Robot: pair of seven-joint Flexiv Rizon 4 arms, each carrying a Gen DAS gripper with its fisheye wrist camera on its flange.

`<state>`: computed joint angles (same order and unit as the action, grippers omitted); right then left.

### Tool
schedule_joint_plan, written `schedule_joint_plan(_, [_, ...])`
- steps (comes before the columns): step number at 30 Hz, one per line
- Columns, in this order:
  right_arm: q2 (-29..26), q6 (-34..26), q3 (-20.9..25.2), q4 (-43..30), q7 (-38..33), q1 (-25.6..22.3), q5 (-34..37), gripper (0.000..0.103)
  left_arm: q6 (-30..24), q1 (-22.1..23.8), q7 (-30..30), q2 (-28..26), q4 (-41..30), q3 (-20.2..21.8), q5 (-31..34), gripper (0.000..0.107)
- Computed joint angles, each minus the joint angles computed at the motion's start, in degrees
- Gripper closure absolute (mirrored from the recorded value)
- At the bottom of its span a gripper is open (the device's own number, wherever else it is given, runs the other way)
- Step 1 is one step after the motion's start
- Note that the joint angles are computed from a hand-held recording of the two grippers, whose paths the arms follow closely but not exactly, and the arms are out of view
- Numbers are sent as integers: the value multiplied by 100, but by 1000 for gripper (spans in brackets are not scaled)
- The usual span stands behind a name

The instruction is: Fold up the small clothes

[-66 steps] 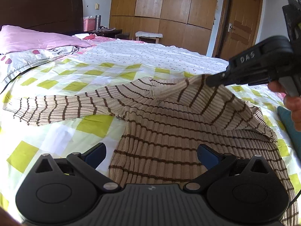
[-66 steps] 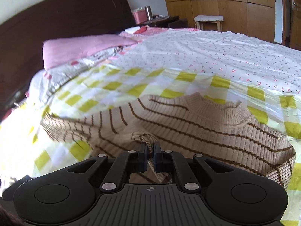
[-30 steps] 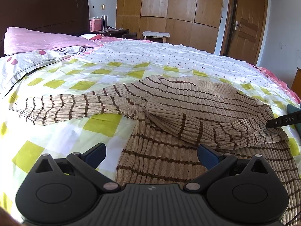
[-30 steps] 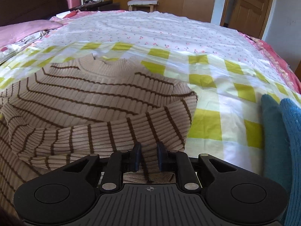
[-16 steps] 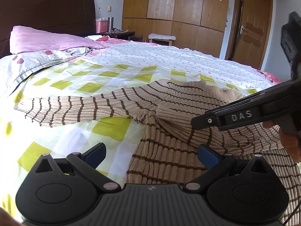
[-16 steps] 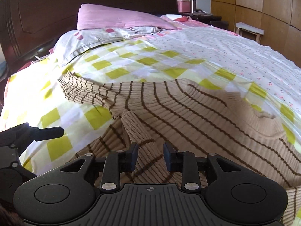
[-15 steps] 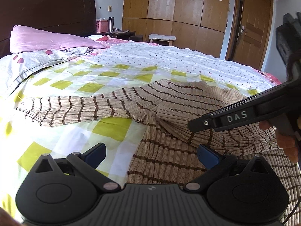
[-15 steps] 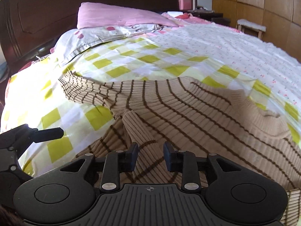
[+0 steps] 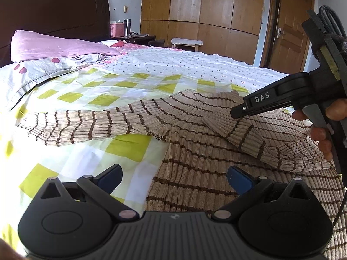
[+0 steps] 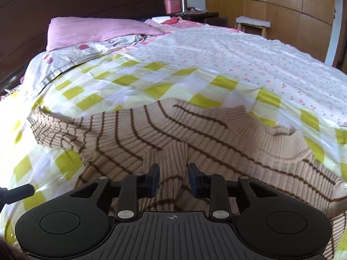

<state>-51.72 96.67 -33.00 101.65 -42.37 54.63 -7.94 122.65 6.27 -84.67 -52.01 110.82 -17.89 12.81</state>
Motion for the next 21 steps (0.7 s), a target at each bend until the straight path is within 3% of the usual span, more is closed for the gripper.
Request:
schedule_joint_plan(3, [-70,283,-440,193,-19,409,168,73,-14,86,-54,-1,12,-76,45,4])
schedule_joint_plan(5, [45,436,-197,215,-371,302,99,73,-17,117,-80,1,16,-102,68,4])
schedule_joint_plan(11, [41,141,539,-157,-1034,-112,-181,74,32,77,-105,14,21,-42,63,4])
schedule_joint_plan(15, [-88,-515,496,-352,-846,-107,-442,80,16,120,-124,19,26,-81,107,4])
schedule_joint_plan(19, [-201,-517,199,-304,-401,27,-570,82,-9,184,-156,10,26,-137,154,4])
schedule_joint_plan(21, [-207,-587,136,-295,-231,43,-638,95,-8,182,-160,12,27,-132,155,4])
